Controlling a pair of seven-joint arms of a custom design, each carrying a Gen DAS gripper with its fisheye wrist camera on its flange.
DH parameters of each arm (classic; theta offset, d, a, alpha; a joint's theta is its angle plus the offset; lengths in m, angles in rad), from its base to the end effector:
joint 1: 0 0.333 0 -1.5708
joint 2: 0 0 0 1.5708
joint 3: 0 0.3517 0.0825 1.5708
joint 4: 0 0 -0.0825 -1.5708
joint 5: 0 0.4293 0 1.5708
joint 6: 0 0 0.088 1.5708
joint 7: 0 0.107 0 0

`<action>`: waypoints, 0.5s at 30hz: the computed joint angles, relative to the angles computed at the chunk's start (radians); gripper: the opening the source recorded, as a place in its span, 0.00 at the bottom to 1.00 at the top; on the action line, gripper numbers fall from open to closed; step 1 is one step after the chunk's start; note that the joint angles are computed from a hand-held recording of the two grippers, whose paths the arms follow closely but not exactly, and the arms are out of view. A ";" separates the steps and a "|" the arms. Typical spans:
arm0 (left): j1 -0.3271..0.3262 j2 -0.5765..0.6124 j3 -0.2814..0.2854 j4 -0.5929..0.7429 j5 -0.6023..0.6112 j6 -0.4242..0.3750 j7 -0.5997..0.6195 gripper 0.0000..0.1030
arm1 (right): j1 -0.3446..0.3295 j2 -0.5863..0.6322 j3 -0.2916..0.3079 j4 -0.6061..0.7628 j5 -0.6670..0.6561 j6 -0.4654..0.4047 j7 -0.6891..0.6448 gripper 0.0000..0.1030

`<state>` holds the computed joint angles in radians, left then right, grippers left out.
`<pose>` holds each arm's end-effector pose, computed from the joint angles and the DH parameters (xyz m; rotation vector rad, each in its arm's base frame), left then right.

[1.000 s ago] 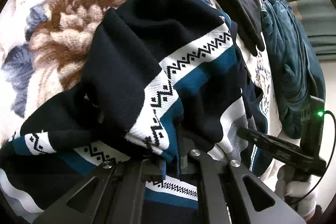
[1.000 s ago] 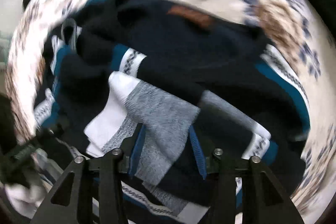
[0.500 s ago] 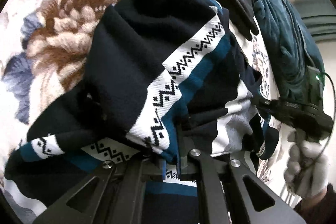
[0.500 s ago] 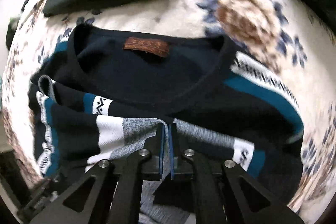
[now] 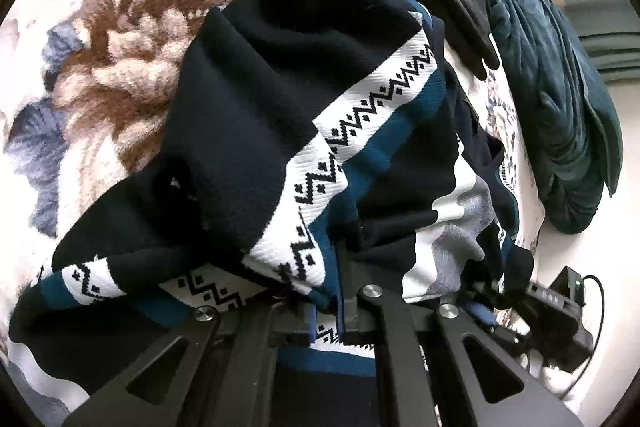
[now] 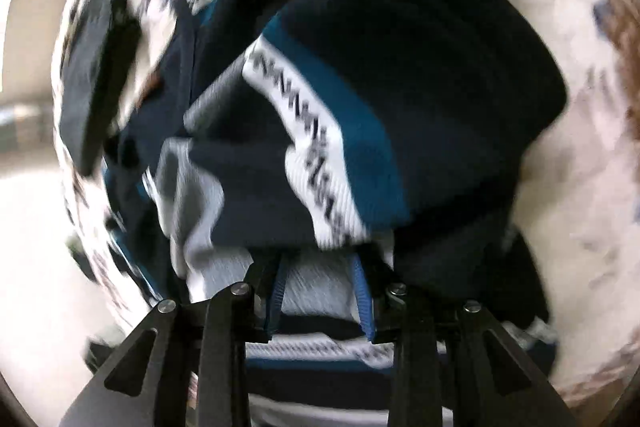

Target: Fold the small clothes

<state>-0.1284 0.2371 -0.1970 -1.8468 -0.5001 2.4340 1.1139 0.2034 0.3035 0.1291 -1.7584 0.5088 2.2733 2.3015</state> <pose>0.6623 -0.2152 0.4496 2.3824 -1.4584 0.6869 0.6708 0.2360 0.4330 -1.1699 2.5171 0.5554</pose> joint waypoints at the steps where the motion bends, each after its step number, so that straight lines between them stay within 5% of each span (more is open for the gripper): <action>1: -0.001 0.000 0.000 0.002 0.003 -0.002 0.000 0.04 | 0.004 -0.002 0.000 -0.013 -0.001 0.045 -0.006 0.21; 3: 0.001 -0.003 -0.001 0.001 -0.001 -0.003 0.007 0.04 | 0.024 -0.005 -0.011 -0.014 -0.061 0.076 0.025 0.09; 8: 0.007 -0.020 0.000 -0.006 -0.007 -0.018 0.035 0.04 | 0.047 -0.079 -0.014 -0.026 -0.146 0.077 0.063 0.07; 12: 0.007 -0.012 0.006 -0.006 0.015 -0.056 0.042 0.04 | 0.033 -0.064 -0.008 0.037 -0.140 -0.170 -0.001 0.08; 15: 0.013 -0.011 0.010 -0.003 0.018 -0.083 0.038 0.09 | 0.023 -0.069 -0.016 0.046 -0.105 -0.265 -0.006 0.24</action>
